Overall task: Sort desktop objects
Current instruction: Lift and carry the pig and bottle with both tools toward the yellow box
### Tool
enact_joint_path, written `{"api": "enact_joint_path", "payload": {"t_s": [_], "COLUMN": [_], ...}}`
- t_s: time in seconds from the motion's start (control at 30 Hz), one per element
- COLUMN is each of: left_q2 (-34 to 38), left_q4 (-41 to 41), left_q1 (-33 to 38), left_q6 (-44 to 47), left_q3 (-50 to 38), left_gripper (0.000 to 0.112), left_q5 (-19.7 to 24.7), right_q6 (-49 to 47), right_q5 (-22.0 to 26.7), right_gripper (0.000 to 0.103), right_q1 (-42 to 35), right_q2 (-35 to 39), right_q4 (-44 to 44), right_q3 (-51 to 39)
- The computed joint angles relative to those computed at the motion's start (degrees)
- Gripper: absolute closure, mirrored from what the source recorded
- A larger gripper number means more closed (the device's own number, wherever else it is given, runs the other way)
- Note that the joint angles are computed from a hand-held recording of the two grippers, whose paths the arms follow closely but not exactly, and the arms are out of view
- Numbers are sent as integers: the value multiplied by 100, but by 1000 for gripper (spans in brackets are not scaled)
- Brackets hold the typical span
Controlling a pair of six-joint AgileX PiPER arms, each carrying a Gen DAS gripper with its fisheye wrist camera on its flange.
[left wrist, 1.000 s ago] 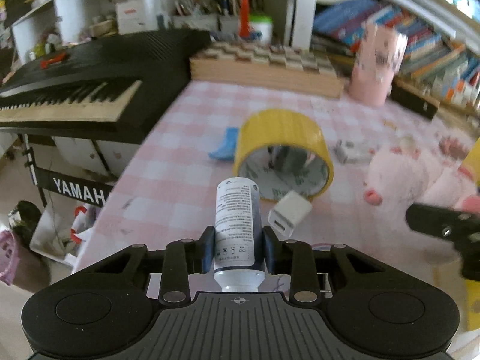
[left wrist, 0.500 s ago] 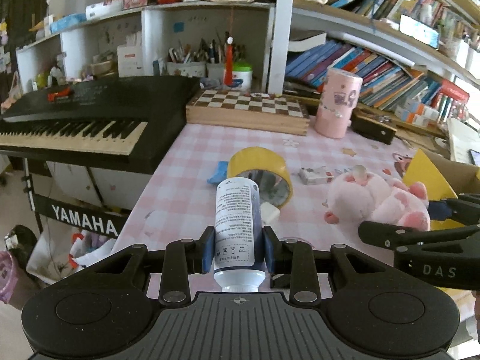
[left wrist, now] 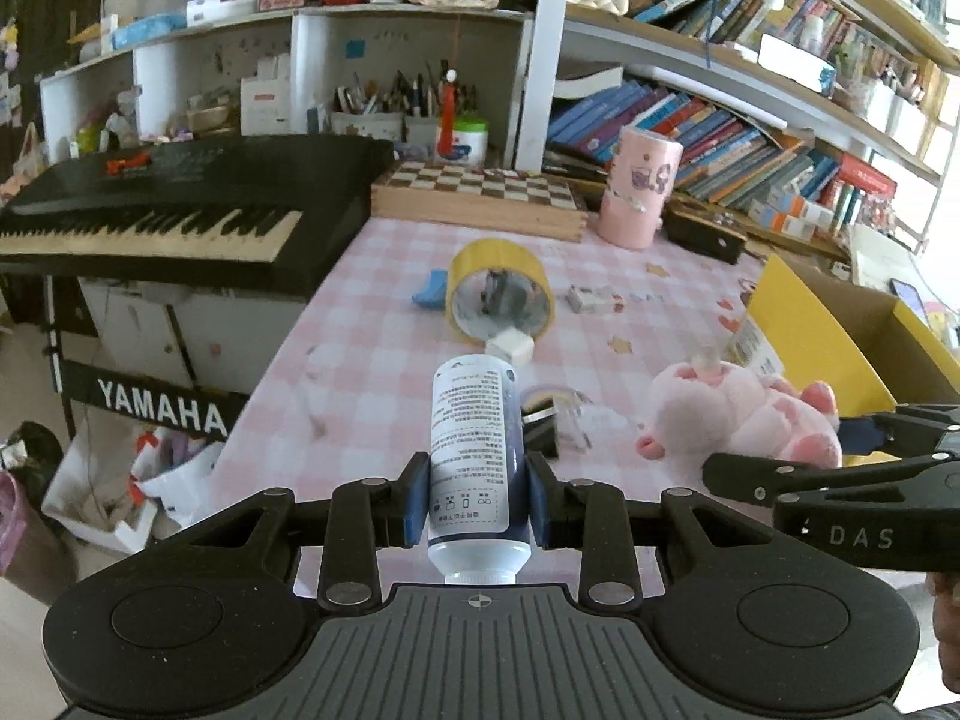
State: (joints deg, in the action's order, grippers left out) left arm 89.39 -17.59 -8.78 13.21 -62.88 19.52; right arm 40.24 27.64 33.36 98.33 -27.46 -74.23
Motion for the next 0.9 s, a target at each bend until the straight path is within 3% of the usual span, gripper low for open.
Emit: {"api": "enact_joint_path", "payload": {"t_s": [0.43, 0.63, 0.9], "left_q2": [-779, -1019, -1108], "left_q4": [-1699, -2218, -2708], "left_q1": [6, 21, -165], "left_q6": [2261, 3097, 3946], "left_q3": [775, 1080, 1246], "left_gripper": [81, 81, 81], "left_q5": [280, 586, 1084], "right_q6": [2429, 3594, 4825], "right_q5": [478, 961, 1967], "right_gripper": [35, 35, 35], "right_q1": [926, 1430, 2145], "right_q2": [-967, -1344, -1772], "right_q4": [-1583, -2060, -2236], "right_q3": [1249, 1745, 2238]}}
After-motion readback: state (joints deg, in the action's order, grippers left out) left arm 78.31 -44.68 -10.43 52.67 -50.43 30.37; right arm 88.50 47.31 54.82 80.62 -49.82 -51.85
